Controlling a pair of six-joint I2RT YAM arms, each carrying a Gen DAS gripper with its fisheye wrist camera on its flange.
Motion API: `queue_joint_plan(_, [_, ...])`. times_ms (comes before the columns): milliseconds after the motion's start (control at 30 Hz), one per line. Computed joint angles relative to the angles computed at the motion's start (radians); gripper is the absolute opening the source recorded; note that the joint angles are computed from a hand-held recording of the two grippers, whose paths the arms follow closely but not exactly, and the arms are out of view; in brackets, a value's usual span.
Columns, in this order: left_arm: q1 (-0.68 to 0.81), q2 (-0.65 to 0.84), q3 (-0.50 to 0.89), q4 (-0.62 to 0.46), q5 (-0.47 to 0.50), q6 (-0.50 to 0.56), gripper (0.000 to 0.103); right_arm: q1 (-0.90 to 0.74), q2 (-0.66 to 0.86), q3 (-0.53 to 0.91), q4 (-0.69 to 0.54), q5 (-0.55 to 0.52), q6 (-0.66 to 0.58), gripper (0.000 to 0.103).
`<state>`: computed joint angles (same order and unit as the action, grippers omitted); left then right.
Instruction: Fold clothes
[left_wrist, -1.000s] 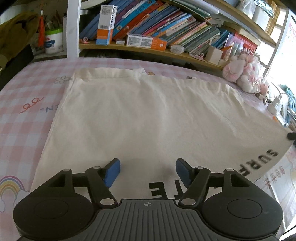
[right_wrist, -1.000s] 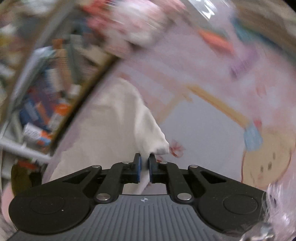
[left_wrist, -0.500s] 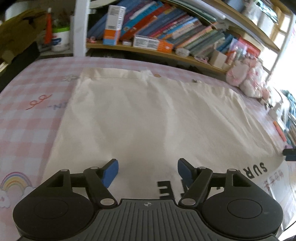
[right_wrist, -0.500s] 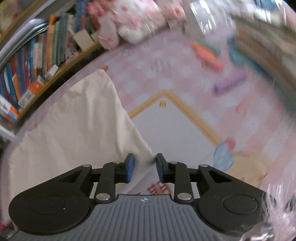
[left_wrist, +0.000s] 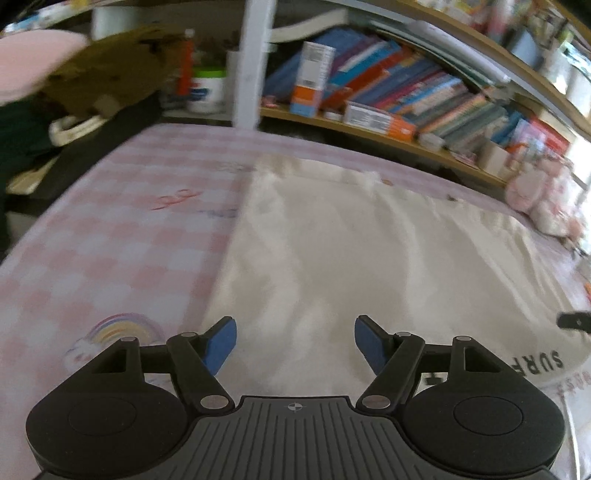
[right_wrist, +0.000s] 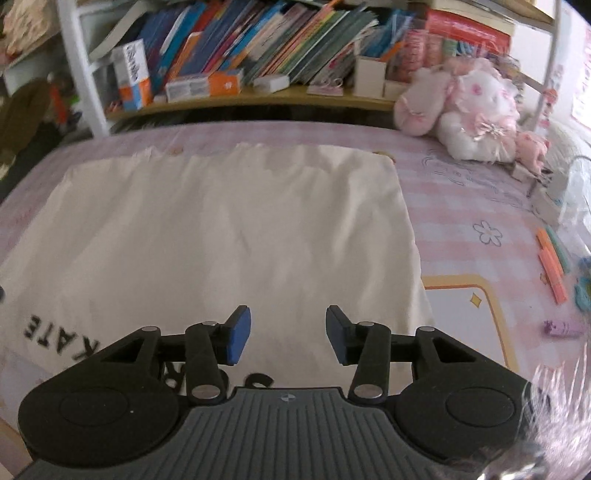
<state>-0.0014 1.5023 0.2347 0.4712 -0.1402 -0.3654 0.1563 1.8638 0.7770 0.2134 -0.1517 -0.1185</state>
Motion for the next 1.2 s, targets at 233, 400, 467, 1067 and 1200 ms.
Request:
queue_joint_plan(233, [0.035,-0.028,-0.004,-0.087,-0.08,-0.074,0.073,-0.041,0.067,0.032,-0.065,-0.034,-0.109,0.044])
queue_joint_plan(400, [0.086,0.02,-0.004,-0.074,-0.037,-0.111,0.068,-0.056,0.071,-0.016,0.003,-0.081,-0.173,0.051])
queue_joint_plan(467, [0.095,0.027,-0.01,-0.066,-0.022,-0.138,0.061,-0.066,0.071,-0.029,0.023,-0.1,-0.187,0.052])
queue_joint_plan(1067, [0.079,0.011,0.048,-0.185,-0.035,-0.131,0.028,-0.108,0.079,-0.041,0.042,-0.177,-0.279,0.053])
queue_joint_plan(1200, [0.006,-0.123,0.043,-0.322,-0.17,-0.2,0.051,-0.111,0.082,-0.049,0.059,-0.186,-0.282,0.054])
